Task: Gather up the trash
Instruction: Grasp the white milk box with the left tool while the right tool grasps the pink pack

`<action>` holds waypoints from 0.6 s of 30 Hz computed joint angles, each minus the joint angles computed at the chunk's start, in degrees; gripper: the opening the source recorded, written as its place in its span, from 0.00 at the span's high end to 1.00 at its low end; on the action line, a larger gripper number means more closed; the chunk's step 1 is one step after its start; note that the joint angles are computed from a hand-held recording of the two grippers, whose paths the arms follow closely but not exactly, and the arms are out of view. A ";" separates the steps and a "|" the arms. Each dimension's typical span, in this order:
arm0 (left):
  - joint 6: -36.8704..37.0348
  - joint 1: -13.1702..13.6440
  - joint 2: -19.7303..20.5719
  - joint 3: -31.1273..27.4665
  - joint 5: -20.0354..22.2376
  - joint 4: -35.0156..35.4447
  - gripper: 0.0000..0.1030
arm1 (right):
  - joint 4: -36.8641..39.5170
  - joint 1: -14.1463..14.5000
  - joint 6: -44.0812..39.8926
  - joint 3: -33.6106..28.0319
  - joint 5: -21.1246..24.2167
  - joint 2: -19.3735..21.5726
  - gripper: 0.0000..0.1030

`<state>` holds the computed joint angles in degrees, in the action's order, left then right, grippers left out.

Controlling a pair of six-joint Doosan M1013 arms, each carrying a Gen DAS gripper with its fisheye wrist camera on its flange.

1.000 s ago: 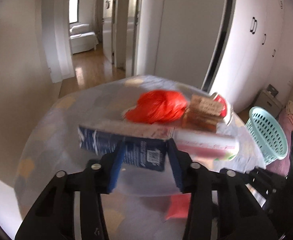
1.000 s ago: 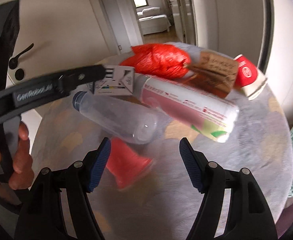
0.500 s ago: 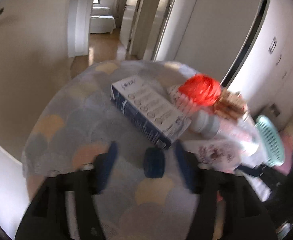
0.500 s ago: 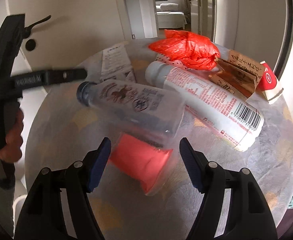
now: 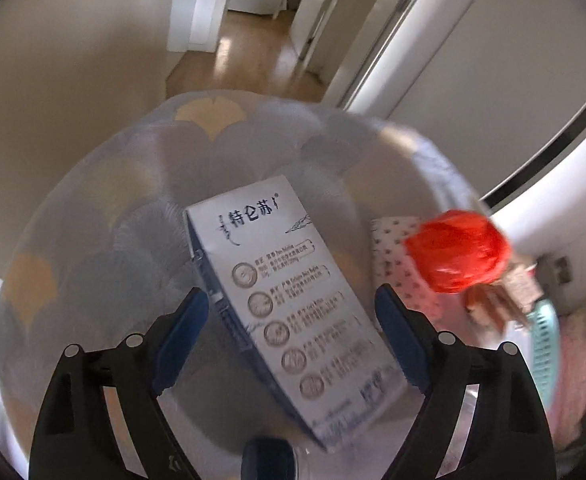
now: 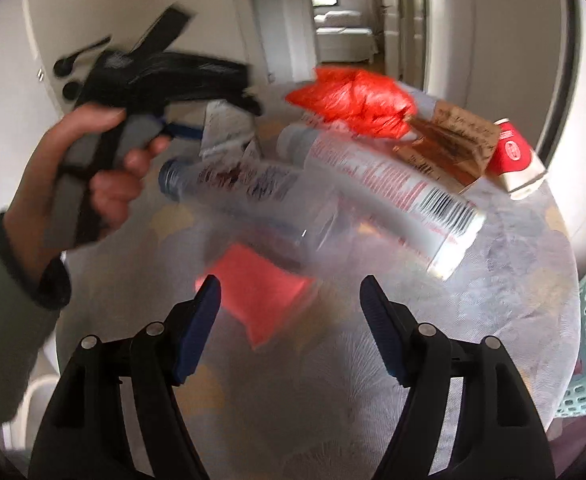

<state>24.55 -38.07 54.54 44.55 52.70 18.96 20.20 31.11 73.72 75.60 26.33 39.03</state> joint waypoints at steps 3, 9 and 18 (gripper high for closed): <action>1.14 -0.40 1.34 -2.31 2.97 1.96 0.23 | -4.89 0.98 1.14 -0.86 1.30 0.53 0.33; 2.82 -0.29 0.07 -0.36 1.25 2.72 0.40 | -7.71 1.56 3.65 -4.77 5.71 2.81 0.33; -4.47 -0.48 -6.25 8.97 -7.07 10.54 0.43 | -6.48 2.55 0.79 -6.78 7.08 4.07 0.65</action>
